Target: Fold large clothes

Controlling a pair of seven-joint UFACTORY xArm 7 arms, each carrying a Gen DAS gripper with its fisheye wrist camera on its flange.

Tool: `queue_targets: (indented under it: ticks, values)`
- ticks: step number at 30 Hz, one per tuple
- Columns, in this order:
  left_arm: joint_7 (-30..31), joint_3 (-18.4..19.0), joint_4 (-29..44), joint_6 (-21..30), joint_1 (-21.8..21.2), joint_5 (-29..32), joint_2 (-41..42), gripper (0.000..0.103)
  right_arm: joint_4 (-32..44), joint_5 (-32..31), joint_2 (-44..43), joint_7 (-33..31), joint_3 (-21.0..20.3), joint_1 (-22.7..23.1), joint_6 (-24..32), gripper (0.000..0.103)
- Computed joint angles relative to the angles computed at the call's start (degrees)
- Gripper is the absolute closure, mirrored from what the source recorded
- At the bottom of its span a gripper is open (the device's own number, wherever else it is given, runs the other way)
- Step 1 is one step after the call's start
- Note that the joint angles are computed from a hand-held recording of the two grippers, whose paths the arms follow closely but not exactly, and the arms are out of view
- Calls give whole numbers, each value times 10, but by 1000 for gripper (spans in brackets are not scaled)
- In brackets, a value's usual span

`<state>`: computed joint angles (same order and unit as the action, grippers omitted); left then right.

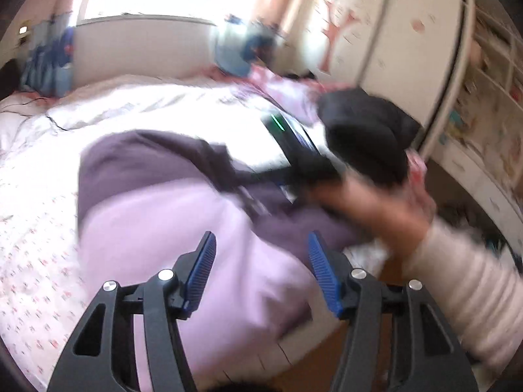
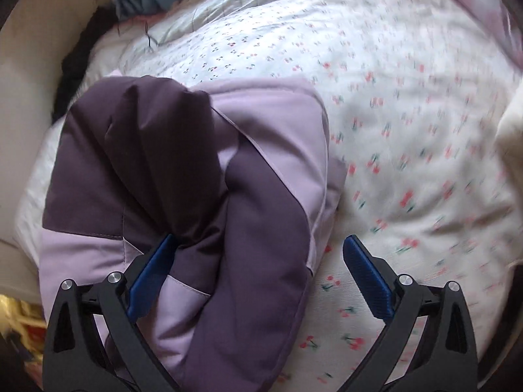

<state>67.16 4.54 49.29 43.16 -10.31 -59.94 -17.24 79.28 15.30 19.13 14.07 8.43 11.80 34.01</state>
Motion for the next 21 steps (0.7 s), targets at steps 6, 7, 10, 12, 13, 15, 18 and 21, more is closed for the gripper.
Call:
queue_targets:
  ticks: [6,7,10,12,13,15,18,21]
  values:
    - [-38,-61,69,-56,4,89,146,42,93,-106,-11,40,-154,142,141,7]
    - [-21,-76,50,-92,6,85,138,42,109,-148,-20,57,-165,162,153,7]
    - [7,-71,35,-109,-1,64,132,41,103,-138,-41,64,-71,95,102,7]
    - [31,-69,30,-117,0,49,135,41,88,-98,-24,68,-2,41,55,7]
    - [41,-69,27,-120,1,42,134,41,61,-109,-5,88,1,39,19,7]
    - [46,-69,22,-117,0,39,127,40,-11,-60,15,74,80,-31,-100,6]
    - [64,-38,43,-11,26,17,125,40,-93,48,6,10,193,-135,-223,6]
    - [27,0,71,49,75,-34,123,40,-104,-58,-42,96,92,-43,-186,7]
